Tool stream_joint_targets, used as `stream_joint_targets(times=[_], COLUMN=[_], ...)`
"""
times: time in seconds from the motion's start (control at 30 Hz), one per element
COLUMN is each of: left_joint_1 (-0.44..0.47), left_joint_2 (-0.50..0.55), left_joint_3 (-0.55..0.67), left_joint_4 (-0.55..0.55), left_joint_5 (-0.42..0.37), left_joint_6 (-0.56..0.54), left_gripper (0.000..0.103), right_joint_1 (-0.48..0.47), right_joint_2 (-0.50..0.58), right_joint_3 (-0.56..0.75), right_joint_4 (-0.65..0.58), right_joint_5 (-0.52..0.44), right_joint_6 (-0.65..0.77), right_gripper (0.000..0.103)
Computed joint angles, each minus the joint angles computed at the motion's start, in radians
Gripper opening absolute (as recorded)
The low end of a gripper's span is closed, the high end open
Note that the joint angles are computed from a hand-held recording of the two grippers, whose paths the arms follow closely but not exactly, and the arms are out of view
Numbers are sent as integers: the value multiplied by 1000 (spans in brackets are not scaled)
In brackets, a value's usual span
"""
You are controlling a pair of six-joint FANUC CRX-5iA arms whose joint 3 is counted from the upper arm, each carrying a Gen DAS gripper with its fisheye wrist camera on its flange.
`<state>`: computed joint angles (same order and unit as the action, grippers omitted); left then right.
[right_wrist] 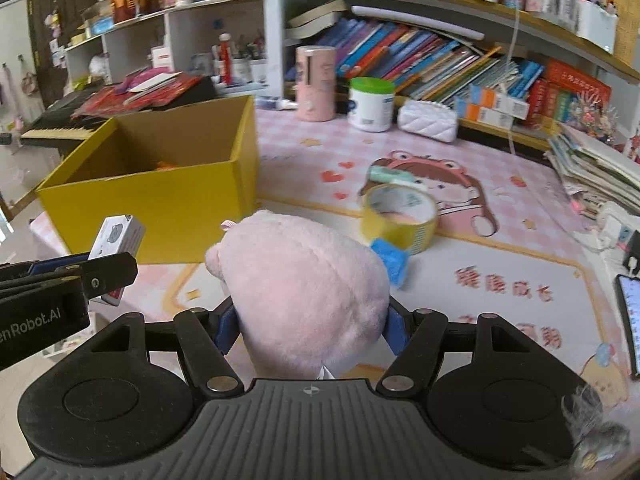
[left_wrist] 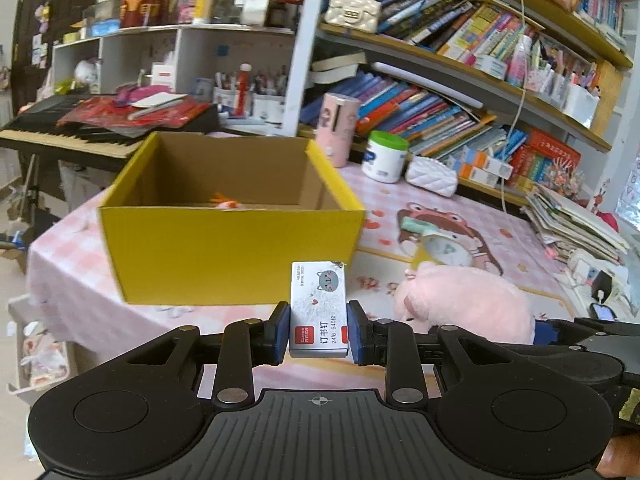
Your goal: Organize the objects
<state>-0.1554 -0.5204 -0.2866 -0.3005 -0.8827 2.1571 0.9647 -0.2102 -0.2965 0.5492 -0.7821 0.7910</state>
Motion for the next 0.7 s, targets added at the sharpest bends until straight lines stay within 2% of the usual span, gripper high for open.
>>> stream_joint_targets(times=[0.43, 0.7], left_joint_1=[153, 241], left_joint_2=[-181, -245], left_joint_3=[-107, -140], left_joint_4=[80, 140], left_joint_5=[-45, -49], left_joint_6=[-147, -220], left_gripper=[28, 28], right_joint_1=[135, 180], right_joint_2=[14, 26], right_joint_3=[14, 34], right_joint_4=[-50, -59], right_joint_5=[-33, -37], right_joint_6=[-21, 1], right_gripper=[67, 67])
